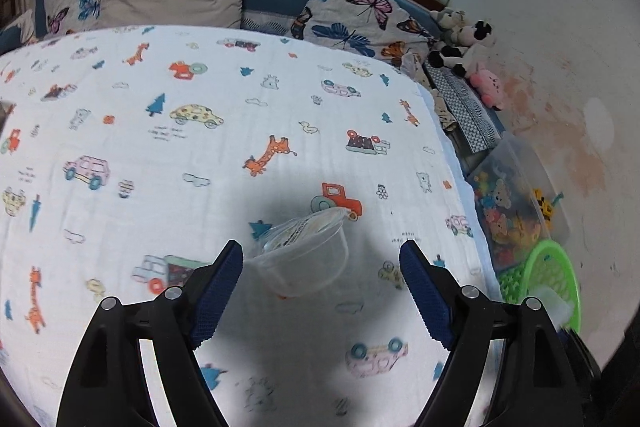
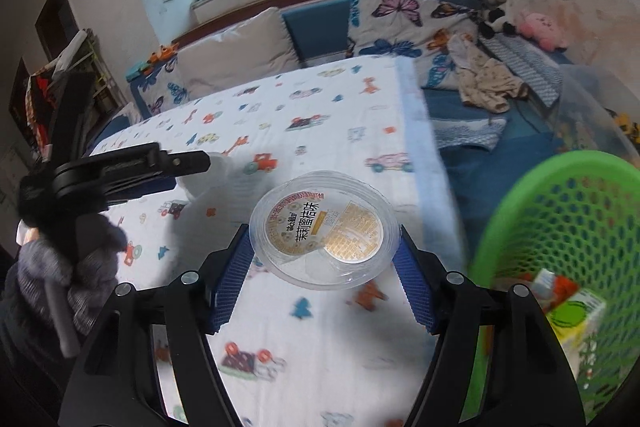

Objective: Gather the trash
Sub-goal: 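Grasp the clear plastic cup with the left tool while the right tool grasps the labeled dessert cup, then carry both cups over the green basket and open both tools to drop them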

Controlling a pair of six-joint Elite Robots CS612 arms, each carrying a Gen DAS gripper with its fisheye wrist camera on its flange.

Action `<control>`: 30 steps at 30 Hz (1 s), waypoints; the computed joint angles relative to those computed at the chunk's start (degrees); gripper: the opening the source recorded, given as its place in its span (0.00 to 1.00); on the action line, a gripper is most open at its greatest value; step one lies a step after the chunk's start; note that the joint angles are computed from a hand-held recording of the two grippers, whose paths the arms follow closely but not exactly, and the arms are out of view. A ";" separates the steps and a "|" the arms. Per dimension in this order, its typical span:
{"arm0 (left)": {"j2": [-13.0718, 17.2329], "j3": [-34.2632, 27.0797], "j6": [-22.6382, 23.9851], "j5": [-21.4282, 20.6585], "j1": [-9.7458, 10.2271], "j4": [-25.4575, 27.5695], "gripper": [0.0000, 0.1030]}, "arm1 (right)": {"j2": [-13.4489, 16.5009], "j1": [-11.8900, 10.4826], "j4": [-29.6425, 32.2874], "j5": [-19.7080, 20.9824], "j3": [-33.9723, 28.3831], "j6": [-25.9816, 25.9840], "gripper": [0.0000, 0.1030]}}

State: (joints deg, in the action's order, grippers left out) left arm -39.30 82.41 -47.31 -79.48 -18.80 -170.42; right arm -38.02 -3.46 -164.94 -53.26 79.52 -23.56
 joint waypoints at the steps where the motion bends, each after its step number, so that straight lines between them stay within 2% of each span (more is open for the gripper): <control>1: 0.34 -0.65 -0.49 0.33 -0.01 0.86 0.76 | -0.09 -0.29 -0.33 -0.09 0.20 0.42 0.67; 6: 1.38 -2.31 -2.52 0.63 0.17 3.03 0.76 | -0.49 -1.57 -1.63 -0.91 1.22 1.70 0.67; 12: 2.28 -3.26 -4.74 -1.19 0.82 4.01 0.74 | -0.85 -2.72 -2.70 -2.20 2.21 2.85 0.67; 16: 2.81 -3.45 -4.18 -3.21 1.13 2.90 0.61 | -0.99 -3.41 -3.46 -3.16 2.76 3.94 0.67; 22: 2.27 -2.02 -3.20 -4.16 0.92 0.01 0.61 | -1.31 -4.42 -4.76 -4.16 3.49 5.67 0.68; 30: -0.21 0.75 1.84 -4.82 -0.75 -3.63 0.61 | -1.69 -6.01 -7.25 -5.85 4.77 8.75 0.68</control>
